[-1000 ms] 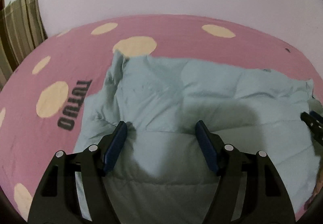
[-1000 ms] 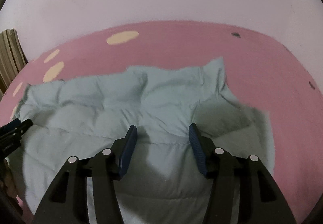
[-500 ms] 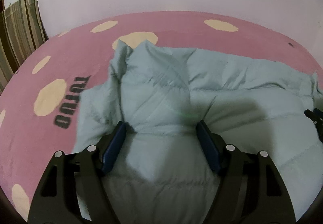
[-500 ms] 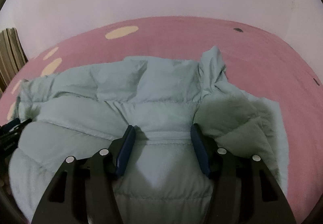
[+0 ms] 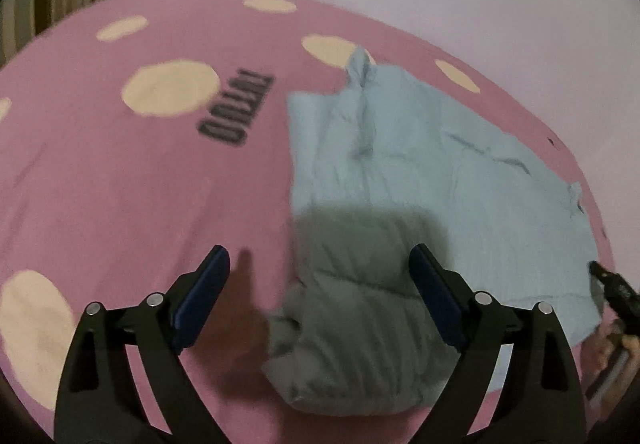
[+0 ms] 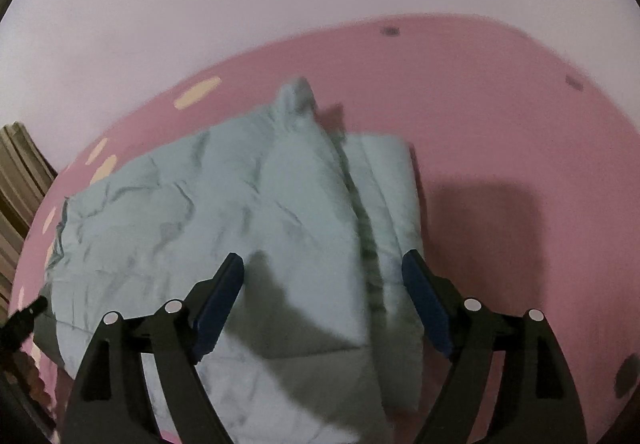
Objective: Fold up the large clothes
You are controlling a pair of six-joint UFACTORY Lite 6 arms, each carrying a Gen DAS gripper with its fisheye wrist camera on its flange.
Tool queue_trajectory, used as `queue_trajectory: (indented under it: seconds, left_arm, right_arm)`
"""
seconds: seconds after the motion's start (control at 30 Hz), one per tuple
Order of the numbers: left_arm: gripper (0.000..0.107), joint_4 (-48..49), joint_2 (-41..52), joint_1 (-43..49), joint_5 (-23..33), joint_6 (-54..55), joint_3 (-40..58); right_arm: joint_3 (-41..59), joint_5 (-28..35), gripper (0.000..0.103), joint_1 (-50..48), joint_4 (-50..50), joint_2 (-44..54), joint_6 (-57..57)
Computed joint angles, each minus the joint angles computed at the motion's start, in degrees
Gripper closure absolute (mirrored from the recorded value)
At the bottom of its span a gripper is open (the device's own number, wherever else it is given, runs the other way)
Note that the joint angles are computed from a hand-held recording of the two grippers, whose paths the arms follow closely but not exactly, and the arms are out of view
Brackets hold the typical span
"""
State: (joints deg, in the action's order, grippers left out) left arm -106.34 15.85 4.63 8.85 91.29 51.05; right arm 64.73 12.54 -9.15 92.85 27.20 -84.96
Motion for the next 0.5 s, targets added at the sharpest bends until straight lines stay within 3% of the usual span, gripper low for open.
queue_trajectory:
  seconds: [0.13,0.2,0.23,0.27,0.37,0.4,0.5]
  left_arm:
    - [0.016,7.05,3.81,-0.02,4.37,-10.39,2.24]
    - [0.027,1.92,4.07,-1.36,2.31,-6.98,2.58]
    - [0.042,1.38,4.58,-1.74,2.71,-6.22,3.07]
    - [0.055,3.23,5.06,-1.73,3.73,-7.87,3.6]
    - [0.077,6.33,5.62,-2.14,5.38,-10.69,4.55]
    - [0.08,6.17,5.19,-2.32,5.56,-10.21,4.41]
    - [0.088,5.64,2.55,-2.45,5.25,-9.18,2.8]
  right_arm:
    - [0.33,2.09,0.021,-0.63,2.71,2.58,-0.86]
    - [0.72,2.13,0.023,-0.18,1.26,3.21,0.7]
    - [1.24,2.34,0.027,-0.01,-0.73,3.75,2.89]
    - [1.42,3.09,0.038,0.01,-2.11,4.08,4.5]
    - [1.57,3.99,0.06,0.64,-2.31,4.26,4.86]
    - [0.87,4.37,0.068,0.91,-1.57,3.63,4.15]
    - [-2.41,5.34,0.079,1.05,2.23,0.47,0.74]
